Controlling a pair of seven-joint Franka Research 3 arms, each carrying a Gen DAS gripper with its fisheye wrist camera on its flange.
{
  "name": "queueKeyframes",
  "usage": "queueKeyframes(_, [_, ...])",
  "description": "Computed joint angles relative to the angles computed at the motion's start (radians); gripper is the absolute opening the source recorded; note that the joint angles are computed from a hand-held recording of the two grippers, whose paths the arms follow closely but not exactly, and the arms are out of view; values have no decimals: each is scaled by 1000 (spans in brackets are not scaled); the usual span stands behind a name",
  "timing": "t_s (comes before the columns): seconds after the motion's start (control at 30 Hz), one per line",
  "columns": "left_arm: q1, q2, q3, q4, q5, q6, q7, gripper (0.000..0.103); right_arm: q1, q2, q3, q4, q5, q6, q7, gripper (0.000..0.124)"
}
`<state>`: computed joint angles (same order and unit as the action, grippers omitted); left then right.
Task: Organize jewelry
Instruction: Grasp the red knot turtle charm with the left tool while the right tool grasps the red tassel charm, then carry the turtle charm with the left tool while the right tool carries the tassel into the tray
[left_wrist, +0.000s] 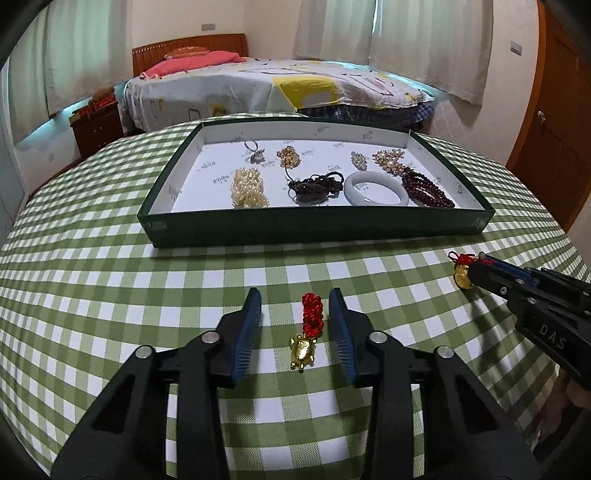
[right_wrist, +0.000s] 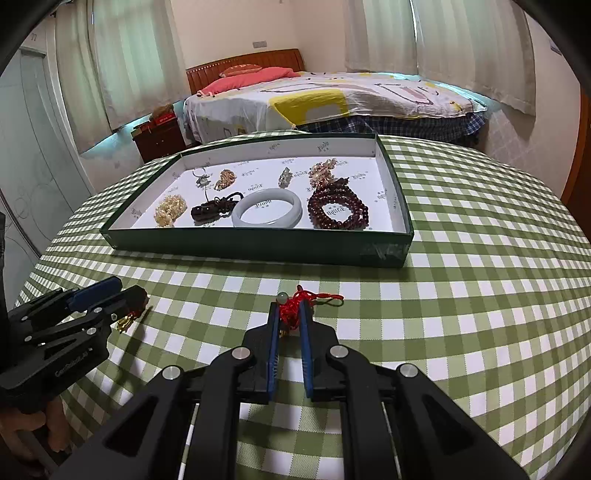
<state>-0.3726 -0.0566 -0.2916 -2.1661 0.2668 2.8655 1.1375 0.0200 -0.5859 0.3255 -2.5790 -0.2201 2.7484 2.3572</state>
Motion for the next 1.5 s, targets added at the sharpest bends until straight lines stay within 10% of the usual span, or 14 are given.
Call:
queueKeyframes(0.27, [-10, 0, 5, -6, -81, 0, 72, 10, -1, -1, 0, -3, 1, 5, 1, 11])
queueKeyframes(1.5, [16, -13, 31, 87, -89, 159, 94, 7, -115, 24, 69, 117, -111, 71, 23, 11])
